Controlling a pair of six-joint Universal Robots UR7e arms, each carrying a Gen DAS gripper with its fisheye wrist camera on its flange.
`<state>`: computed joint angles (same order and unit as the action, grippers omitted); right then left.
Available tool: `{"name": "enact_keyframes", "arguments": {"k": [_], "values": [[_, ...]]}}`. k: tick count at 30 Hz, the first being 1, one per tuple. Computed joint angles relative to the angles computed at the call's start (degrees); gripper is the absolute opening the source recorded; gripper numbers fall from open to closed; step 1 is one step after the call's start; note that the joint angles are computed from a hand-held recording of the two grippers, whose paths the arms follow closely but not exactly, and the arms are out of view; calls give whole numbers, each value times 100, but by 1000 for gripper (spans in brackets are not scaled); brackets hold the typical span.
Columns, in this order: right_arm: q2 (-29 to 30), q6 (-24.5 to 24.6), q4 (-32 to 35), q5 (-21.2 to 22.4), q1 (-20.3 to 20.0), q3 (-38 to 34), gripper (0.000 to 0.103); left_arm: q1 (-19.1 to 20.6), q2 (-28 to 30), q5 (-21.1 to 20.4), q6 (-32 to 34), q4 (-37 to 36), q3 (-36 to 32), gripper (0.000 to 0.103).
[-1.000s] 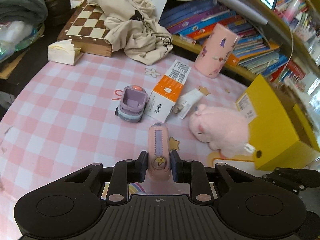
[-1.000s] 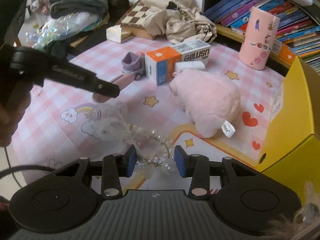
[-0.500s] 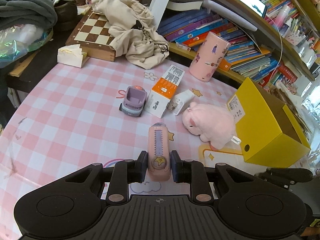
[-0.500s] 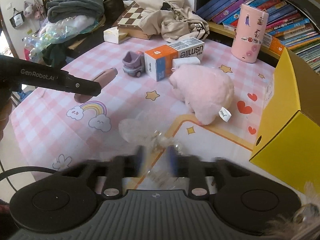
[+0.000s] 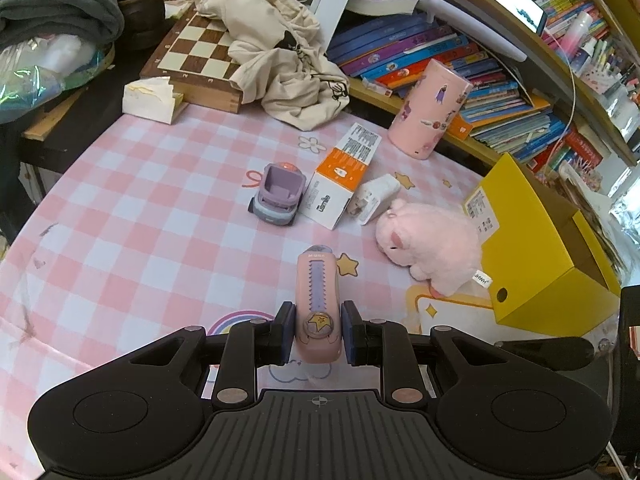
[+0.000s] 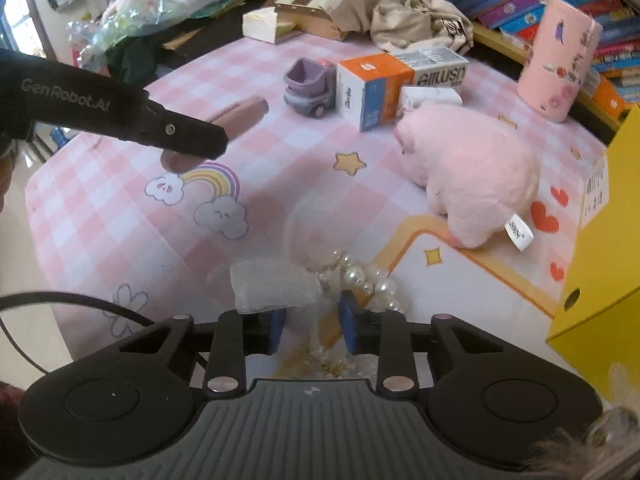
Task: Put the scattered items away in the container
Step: 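Carry the pencil case in the left tool and bracelet in the right tool toward the yellow box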
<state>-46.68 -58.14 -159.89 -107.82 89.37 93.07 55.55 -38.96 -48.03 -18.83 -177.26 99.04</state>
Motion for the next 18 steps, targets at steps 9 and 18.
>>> {"name": "enact_keyframes", "arguments": {"k": [9,18], "values": [[-171,260,-237,401,-52,78,5,-43,-32,-91,89,-184,55,23],[-452,312,-685,597,-43,504,5,-174,-192,-163,56,-472,364,23]]}}
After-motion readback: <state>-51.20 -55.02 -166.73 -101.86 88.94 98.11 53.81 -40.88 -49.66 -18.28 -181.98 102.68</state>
